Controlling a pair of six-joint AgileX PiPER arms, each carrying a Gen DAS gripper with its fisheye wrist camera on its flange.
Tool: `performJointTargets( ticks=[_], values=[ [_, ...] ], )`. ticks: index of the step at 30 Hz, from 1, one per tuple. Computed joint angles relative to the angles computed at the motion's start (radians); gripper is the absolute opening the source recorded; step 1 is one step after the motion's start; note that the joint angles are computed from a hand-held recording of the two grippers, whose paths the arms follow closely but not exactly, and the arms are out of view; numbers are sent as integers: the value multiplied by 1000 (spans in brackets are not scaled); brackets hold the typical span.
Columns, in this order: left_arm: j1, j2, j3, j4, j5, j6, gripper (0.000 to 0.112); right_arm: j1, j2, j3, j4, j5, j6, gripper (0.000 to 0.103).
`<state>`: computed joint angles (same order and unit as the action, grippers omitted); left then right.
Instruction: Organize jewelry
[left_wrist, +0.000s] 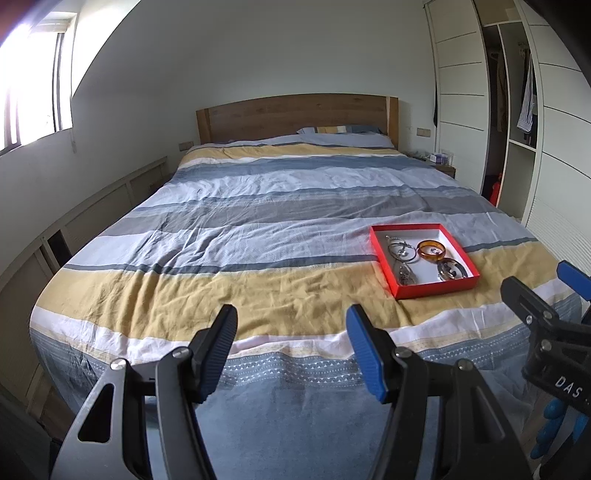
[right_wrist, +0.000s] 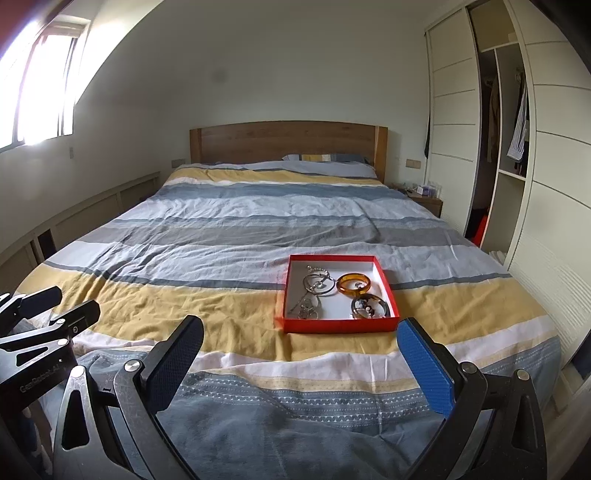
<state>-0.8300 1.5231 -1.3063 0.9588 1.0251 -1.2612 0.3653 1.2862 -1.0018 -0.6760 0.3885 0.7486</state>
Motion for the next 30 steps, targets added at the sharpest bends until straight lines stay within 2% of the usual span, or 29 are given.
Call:
performJointTargets(
  ticks=[5, 12, 18, 24, 30],
  values=[
    [13, 3, -15, -35, 5, 30, 59, -2, 4, -19, 65, 17, -103, 102],
    [50, 1, -66, -76, 28, 116, 59, -23, 30, -113, 312, 79, -440, 102],
    [81, -2, -116, -100, 39, 186, 59, -49, 58, -216, 479, 170, -674, 102],
    [110, 23, -191, -150, 24, 292, 59, -64, 107, -288, 558, 238, -787, 102],
    [152, 80, -251, -226, -12, 358, 59, -74, 167, -322, 564, 255, -798, 102]
  ],
)
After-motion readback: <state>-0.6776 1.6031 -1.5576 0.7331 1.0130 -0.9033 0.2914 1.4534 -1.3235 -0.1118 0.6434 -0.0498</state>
